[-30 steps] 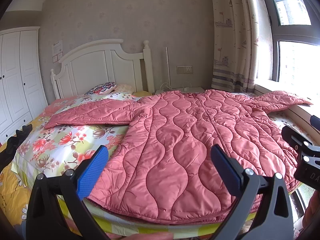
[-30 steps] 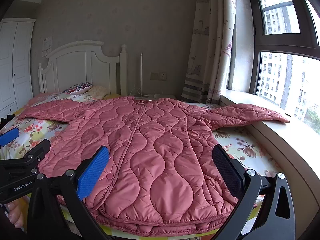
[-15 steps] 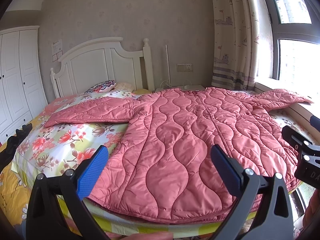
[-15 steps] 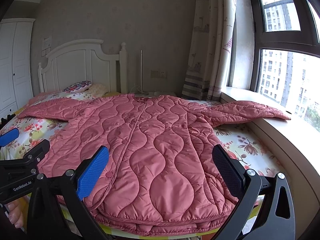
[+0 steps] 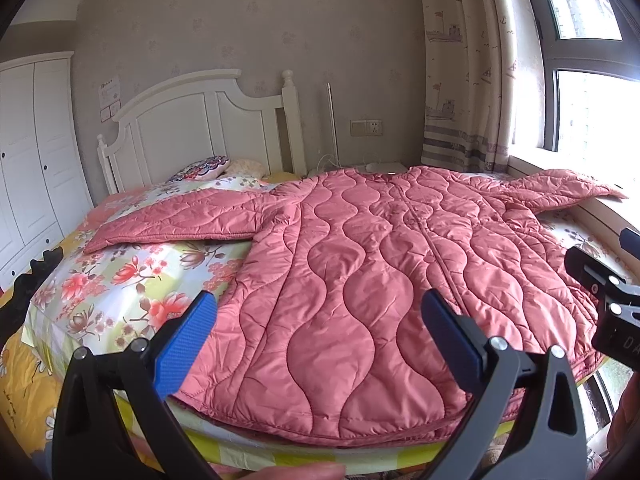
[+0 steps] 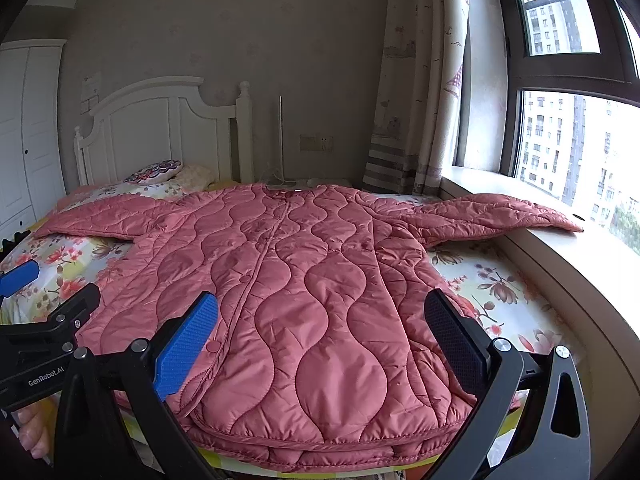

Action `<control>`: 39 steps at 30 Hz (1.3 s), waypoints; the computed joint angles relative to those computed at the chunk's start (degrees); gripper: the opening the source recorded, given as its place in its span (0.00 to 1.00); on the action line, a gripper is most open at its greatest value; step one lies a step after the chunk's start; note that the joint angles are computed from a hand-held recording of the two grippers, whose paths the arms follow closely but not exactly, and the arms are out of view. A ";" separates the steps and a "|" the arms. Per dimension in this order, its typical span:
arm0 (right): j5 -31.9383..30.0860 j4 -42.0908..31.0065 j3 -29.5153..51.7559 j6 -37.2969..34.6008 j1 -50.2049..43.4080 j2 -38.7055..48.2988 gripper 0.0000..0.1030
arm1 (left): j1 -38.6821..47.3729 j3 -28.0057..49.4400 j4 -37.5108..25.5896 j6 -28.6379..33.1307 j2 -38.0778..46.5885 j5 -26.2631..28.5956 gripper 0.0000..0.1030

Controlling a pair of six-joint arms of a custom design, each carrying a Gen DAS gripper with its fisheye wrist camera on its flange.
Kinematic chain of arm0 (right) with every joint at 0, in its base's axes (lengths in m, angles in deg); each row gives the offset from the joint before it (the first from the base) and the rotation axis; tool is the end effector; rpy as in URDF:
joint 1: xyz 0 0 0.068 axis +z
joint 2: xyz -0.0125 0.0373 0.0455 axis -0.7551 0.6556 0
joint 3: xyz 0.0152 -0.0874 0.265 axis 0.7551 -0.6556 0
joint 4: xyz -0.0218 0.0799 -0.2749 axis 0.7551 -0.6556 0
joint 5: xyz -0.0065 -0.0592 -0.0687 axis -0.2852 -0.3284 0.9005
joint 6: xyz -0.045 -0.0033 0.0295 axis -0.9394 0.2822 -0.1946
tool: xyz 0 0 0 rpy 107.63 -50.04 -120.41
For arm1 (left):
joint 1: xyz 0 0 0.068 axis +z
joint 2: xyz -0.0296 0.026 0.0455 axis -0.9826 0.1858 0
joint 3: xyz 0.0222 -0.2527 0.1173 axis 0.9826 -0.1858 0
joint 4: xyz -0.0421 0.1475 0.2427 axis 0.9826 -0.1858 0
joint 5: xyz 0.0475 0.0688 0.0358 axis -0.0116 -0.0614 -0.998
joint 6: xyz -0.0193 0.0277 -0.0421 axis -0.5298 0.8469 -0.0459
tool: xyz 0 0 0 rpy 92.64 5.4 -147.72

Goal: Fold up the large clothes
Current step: 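Grasp the sleeve by the window with the right gripper and lift it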

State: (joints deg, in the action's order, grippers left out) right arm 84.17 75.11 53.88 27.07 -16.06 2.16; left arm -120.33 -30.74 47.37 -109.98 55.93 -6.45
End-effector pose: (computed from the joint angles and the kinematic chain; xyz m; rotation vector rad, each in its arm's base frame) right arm 0.2699 0.1601 0.1970 -0.1486 2.0124 0.1255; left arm 0.2455 -0.1780 0.1924 -0.1660 2.0355 0.2615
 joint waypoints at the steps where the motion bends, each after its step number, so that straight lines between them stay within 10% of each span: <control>1: -0.31 -0.06 0.16 0.20 -0.28 0.51 0.96 | 0.26 0.18 -0.20 -0.15 0.30 0.35 0.98; 10: -7.83 -3.17 5.29 0.07 -6.95 7.52 0.96 | 7.52 8.07 -4.06 4.01 8.36 10.76 0.98; 19: -31.87 -20.19 28.56 12.59 -29.96 24.77 0.96 | 24.62 41.72 -14.57 14.97 33.45 24.07 0.98; 25: -28.33 -27.04 49.09 16.61 -35.38 38.95 0.96 | 29.11 62.64 -23.53 10.79 49.65 26.01 0.98; 36: -25.69 -36.00 81.03 30.75 -40.11 63.14 0.96 | 32.43 63.22 -22.85 10.03 52.99 36.03 0.98; 39: -23.77 -32.51 79.82 32.75 -40.50 63.02 0.64 | 32.09 63.72 -23.31 9.85 53.21 35.65 0.98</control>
